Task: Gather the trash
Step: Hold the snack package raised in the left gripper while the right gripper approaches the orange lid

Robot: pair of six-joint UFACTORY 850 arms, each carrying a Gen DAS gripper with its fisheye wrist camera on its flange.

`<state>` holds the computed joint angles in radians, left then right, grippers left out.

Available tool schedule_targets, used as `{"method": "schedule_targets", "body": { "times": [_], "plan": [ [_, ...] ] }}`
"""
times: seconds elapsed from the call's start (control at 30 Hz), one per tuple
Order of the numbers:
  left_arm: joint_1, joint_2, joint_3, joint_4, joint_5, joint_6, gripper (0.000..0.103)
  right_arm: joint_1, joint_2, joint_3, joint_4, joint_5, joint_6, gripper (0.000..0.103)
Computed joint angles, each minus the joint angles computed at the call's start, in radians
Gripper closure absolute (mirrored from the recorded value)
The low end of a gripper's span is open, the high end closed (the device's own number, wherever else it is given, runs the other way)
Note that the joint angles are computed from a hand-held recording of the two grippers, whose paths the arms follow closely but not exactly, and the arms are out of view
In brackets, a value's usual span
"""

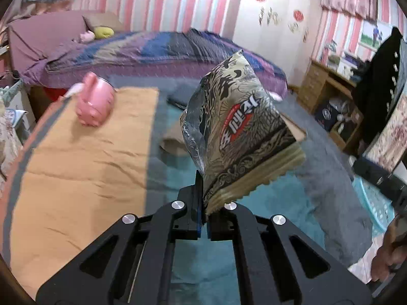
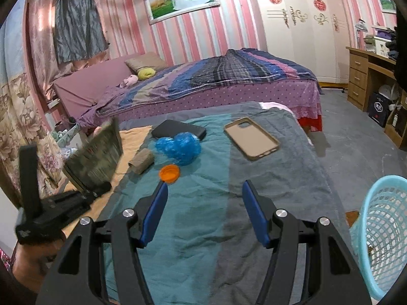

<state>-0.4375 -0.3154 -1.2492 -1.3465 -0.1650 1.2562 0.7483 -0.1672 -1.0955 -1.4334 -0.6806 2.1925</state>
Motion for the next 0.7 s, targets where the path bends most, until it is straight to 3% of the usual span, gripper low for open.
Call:
{"method": "schedule_targets", "body": {
  "times": [0.2, 0.27, 0.47, 0.6, 0.7],
  "plan": [
    [0.024, -0.004, -0.012, -0.165, 0.085, 0.168, 0.102, -0.023, -0.095, -0.103, 0.018, 0.054, -0.060, 0.040],
    [0.038, -0.017, -0.027, -0.158, 0.082, 0.148, 0.102, -0.036, -0.147, -0.162, 0.054, 0.078, -0.118, 0.040],
    [0.059, -0.062, -0.082, 0.052, 0.109, -0.076, 0.102, -0.069, -0.285, -0.318, 0.220, 0.132, -0.329, 0.040],
    [0.075, -0.094, -0.121, 0.290, 0.100, -0.333, 0.102, -0.084, -0.380, -0.433, 0.372, 0.123, -0.496, 0.040],
    [0.087, -0.113, -0.140, 0.385, 0.097, -0.440, 0.102, -0.094, -0.432, -0.497, 0.422, 0.107, -0.556, 0.040]
  ]
}}
